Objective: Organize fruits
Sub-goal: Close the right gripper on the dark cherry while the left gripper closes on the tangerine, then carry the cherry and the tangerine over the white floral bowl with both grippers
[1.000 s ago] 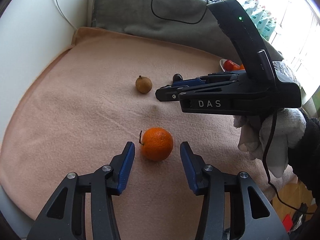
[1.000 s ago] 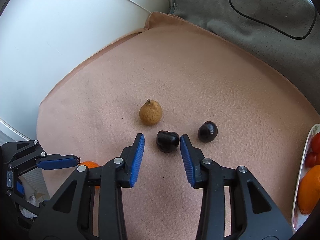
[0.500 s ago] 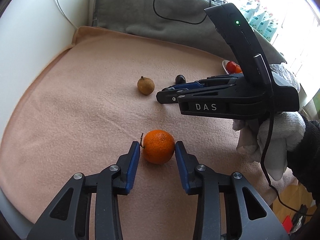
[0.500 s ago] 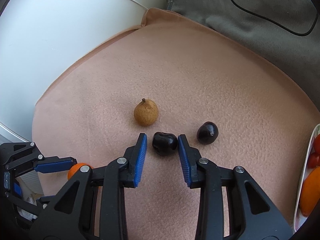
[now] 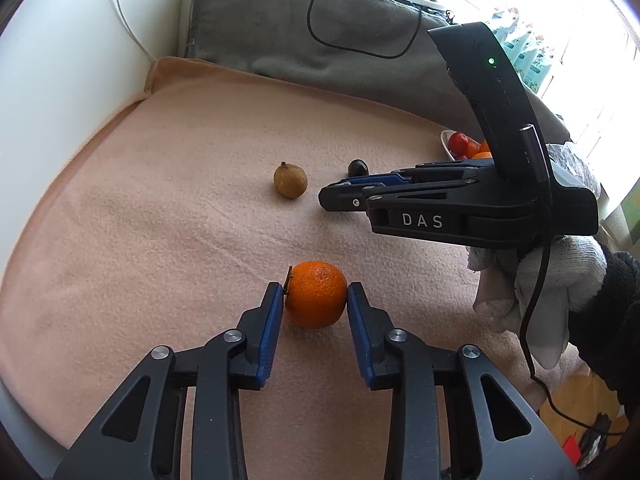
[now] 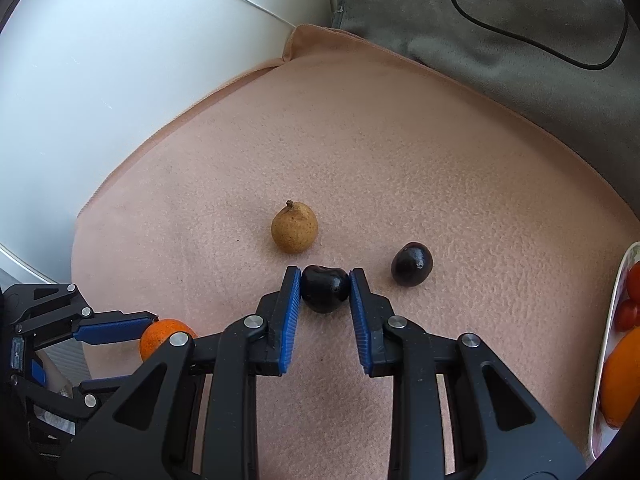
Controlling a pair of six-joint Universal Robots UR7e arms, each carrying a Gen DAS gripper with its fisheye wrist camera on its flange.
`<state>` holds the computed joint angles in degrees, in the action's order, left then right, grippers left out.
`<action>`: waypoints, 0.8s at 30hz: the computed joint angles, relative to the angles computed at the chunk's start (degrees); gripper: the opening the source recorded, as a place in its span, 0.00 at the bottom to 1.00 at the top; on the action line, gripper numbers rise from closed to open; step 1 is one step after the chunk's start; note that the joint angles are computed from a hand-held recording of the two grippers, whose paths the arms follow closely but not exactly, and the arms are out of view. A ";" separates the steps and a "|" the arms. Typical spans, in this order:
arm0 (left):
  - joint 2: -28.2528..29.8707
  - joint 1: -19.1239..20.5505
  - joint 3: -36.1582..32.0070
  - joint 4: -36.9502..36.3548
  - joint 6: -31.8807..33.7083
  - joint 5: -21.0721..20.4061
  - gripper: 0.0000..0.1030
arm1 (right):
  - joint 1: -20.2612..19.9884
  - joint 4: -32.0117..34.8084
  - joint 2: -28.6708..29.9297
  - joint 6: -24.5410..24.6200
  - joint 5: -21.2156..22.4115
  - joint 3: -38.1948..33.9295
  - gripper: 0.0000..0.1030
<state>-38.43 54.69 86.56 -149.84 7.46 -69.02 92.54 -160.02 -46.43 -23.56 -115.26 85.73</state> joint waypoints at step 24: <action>3.87 -1.92 -6.58 0.09 3.71 -5.99 0.30 | -1.29 -10.70 -14.32 1.43 0.15 12.76 0.25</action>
